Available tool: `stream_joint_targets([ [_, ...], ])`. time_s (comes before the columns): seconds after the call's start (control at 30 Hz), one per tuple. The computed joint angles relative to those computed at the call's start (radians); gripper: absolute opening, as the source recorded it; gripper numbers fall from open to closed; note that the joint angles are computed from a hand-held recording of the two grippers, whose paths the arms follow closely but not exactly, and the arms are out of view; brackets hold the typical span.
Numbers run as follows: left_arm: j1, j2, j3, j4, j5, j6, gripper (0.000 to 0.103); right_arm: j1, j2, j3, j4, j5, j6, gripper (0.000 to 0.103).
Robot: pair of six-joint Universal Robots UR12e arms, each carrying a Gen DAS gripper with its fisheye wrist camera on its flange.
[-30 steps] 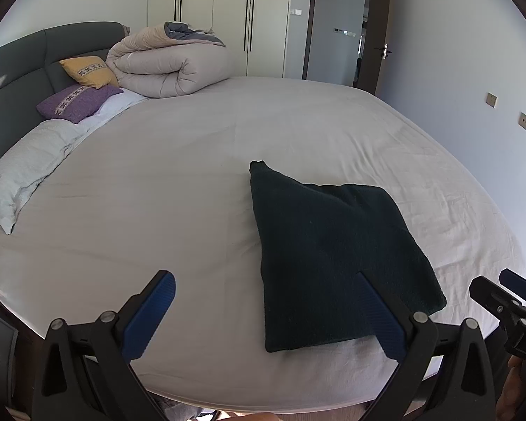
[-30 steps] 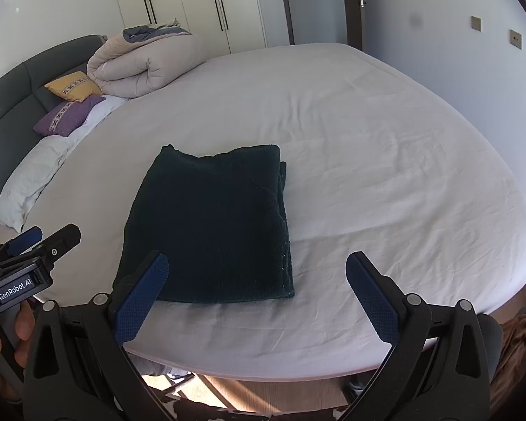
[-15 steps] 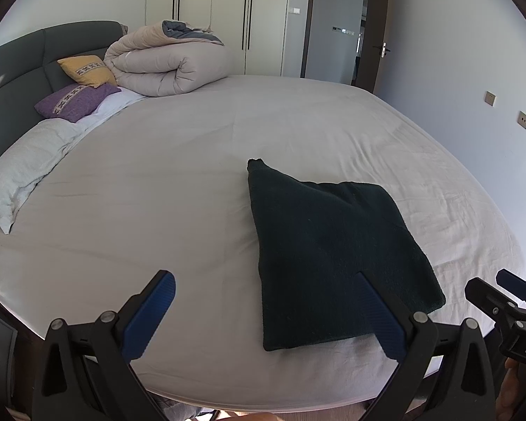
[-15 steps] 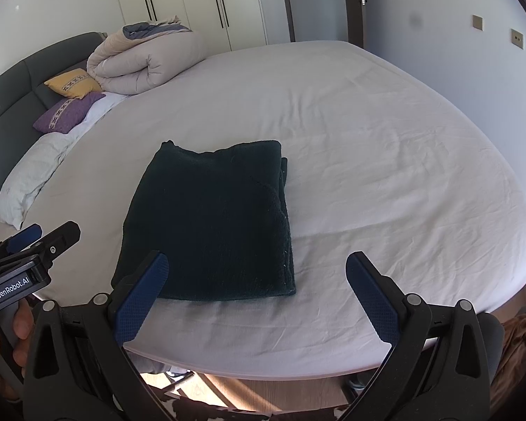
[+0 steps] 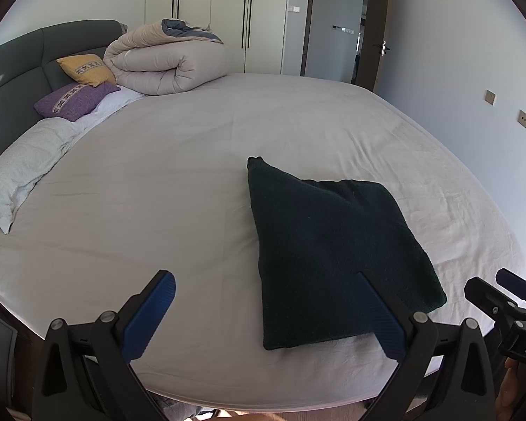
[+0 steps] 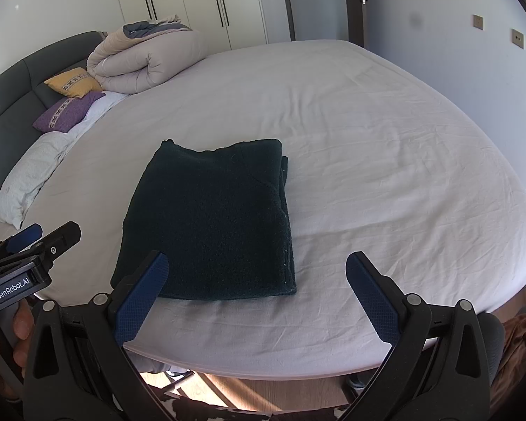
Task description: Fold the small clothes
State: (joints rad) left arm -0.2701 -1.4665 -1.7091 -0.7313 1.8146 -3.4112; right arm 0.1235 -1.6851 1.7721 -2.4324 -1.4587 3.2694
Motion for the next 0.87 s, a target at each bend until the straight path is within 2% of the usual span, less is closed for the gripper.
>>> stream_joint_targets([
  [0.63,0.003,0.000,-0.003,-0.002,-0.004,0.003,0.103,0.000,0.000,0.001,0.001,0.001,0.001,0.103],
  [0.87,0.003,-0.001,-0.009,0.009,0.002,0.028,0.103,0.001,0.001,0.007,0.001,0.005,0.003,0.103],
])
